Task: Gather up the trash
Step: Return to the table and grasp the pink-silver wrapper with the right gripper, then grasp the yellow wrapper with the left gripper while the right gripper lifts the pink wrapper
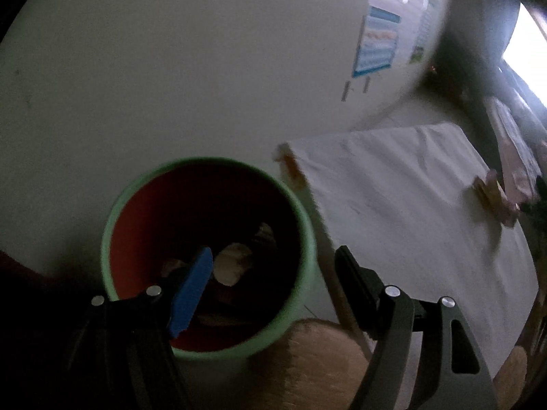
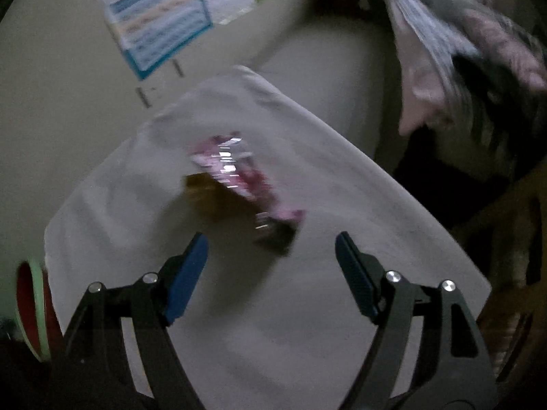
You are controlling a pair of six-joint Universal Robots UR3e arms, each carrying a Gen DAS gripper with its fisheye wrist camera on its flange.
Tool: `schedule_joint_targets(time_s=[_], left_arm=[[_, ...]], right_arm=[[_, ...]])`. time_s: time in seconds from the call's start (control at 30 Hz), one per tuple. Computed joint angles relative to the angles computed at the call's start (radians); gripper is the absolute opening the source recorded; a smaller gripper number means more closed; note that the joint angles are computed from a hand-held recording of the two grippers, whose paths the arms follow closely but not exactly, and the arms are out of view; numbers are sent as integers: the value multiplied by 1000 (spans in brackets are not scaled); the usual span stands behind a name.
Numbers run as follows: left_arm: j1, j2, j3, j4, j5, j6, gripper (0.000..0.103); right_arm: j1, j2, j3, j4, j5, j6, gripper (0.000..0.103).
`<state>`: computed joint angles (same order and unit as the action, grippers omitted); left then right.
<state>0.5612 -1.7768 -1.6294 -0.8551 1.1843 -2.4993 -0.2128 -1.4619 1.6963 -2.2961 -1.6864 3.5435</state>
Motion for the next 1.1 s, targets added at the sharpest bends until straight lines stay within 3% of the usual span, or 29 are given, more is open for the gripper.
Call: schedule_joint_targets(time_s=[0.1,0.17,0.23,0.3,0.37,0.6,0.77,0.93,1.1], left_arm=[[-26,43,-38,0,9,31,70],[-42,65,-52,0,14,41,70],[-65,80,-55,-9,20,47,70],[-85,88,-54,-12,23,56,70],[-116,98,-60,-5,27,61,70],[-295,59,1,-6,-2,-18,70],[-508,-85,139,23,0,-139,70],[-676,-304,370,9,54,-271,70],[-770,-508,613,-55,117,-412,70]], right_arm=[[-44,39,16,-31,35,-15,74],[-78,37,58,-78,92,-17,63],[-98,36,84,-110,139,-18,38],[-86,38,78,-111,149,-9,24],[-91,8,102,-126,164,-11,18],[-36,-298,348,-168,133,46,16],[80,-556,538,-109,76,160,16],[251,-632,654,-139,-26,340,16],[270,-611,677,-174,-42,329,16]])
